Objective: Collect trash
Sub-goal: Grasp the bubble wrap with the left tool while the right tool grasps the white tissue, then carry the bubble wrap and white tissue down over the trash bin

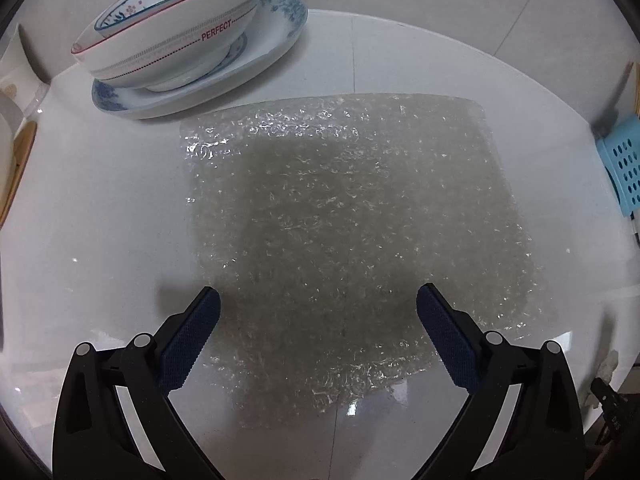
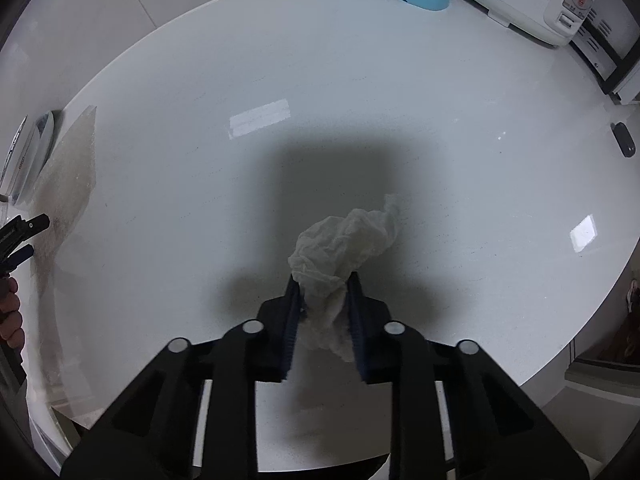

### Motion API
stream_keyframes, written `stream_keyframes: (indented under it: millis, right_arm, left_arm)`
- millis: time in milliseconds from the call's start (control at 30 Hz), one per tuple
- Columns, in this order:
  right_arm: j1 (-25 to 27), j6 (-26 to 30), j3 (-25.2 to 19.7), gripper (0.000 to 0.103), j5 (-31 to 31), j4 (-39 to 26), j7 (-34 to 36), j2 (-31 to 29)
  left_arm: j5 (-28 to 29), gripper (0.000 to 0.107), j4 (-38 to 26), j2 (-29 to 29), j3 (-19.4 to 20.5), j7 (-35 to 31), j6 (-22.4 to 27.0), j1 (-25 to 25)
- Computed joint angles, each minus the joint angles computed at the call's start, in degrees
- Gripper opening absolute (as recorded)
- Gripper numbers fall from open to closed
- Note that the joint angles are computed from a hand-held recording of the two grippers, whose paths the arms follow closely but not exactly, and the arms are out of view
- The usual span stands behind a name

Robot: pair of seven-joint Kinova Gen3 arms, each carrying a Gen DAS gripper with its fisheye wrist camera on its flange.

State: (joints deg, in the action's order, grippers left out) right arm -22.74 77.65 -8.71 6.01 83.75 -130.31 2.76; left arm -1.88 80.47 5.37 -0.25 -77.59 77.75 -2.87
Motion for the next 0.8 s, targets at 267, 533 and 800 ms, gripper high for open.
stream_keyframes:
  millis: [267, 533, 800]
  right_arm:
    - [-0.96, 0.39, -0.35, 0.012, 0.68, -0.73, 0.04, 0.85]
    - [-1.01, -0.13, -0.22, 0.012, 1.19, -0.66, 0.15, 0.49]
    - [-1.84, -0.19, -1.03, 0.012, 2.32, -0.83, -0.44, -0.7]
  left_arm:
    - [-2.71, 0.056, -4.36, 2.16, 0.97, -0.01, 5.53, 2.01]
    - [-3.37, 0.011, -3.78, 0.87, 0.78, -1.84, 4.12, 3.28]
    - [0.27, 0.01, -2.5, -2.77, 0.53, -4.96, 3.29, 1.01]
